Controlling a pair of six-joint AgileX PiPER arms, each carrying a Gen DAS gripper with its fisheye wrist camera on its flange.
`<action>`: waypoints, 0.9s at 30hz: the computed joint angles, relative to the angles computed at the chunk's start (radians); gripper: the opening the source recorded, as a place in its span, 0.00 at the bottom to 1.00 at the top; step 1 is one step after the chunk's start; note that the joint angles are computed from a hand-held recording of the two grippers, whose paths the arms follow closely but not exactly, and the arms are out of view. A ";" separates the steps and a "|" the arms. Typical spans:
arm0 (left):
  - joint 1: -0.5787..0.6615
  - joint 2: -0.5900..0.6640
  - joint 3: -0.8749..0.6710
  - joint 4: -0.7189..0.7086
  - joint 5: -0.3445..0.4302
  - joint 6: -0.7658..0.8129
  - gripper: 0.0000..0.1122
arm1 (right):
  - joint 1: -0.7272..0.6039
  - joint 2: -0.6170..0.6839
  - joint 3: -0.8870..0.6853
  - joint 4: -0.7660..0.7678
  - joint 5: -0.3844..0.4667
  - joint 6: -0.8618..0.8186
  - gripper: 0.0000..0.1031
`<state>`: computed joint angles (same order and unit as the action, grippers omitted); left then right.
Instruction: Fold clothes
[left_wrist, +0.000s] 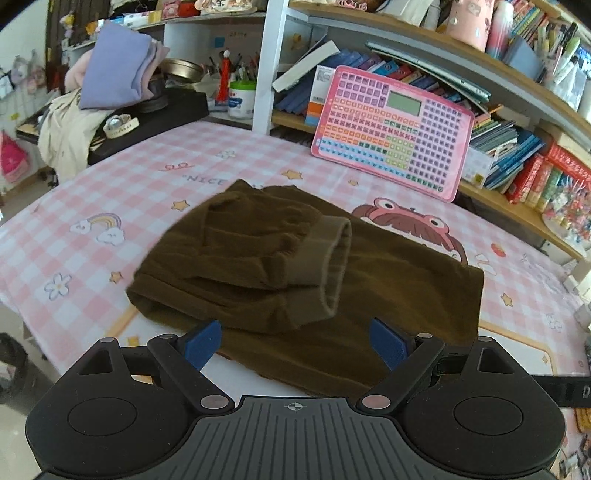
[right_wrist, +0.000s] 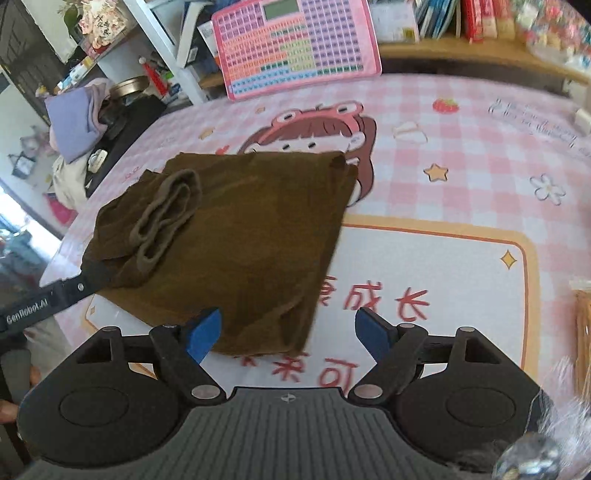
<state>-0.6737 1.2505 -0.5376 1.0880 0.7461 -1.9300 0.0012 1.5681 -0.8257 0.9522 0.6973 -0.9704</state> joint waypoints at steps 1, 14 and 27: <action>-0.028 0.021 -0.019 -0.010 0.030 -0.014 0.80 | -0.022 0.029 -0.023 0.002 0.033 -0.014 0.77; -0.239 0.145 -0.166 -0.137 0.275 -0.041 0.81 | -0.110 0.297 -0.265 -0.013 0.306 0.023 0.70; -0.257 0.225 -0.233 -0.149 0.289 0.048 0.80 | -0.070 0.353 -0.327 -0.006 0.318 0.072 0.47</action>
<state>-0.9307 1.4750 -0.7707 0.9391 1.0348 -1.8816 -0.0691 1.9212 -1.1525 0.9466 1.0151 -0.8988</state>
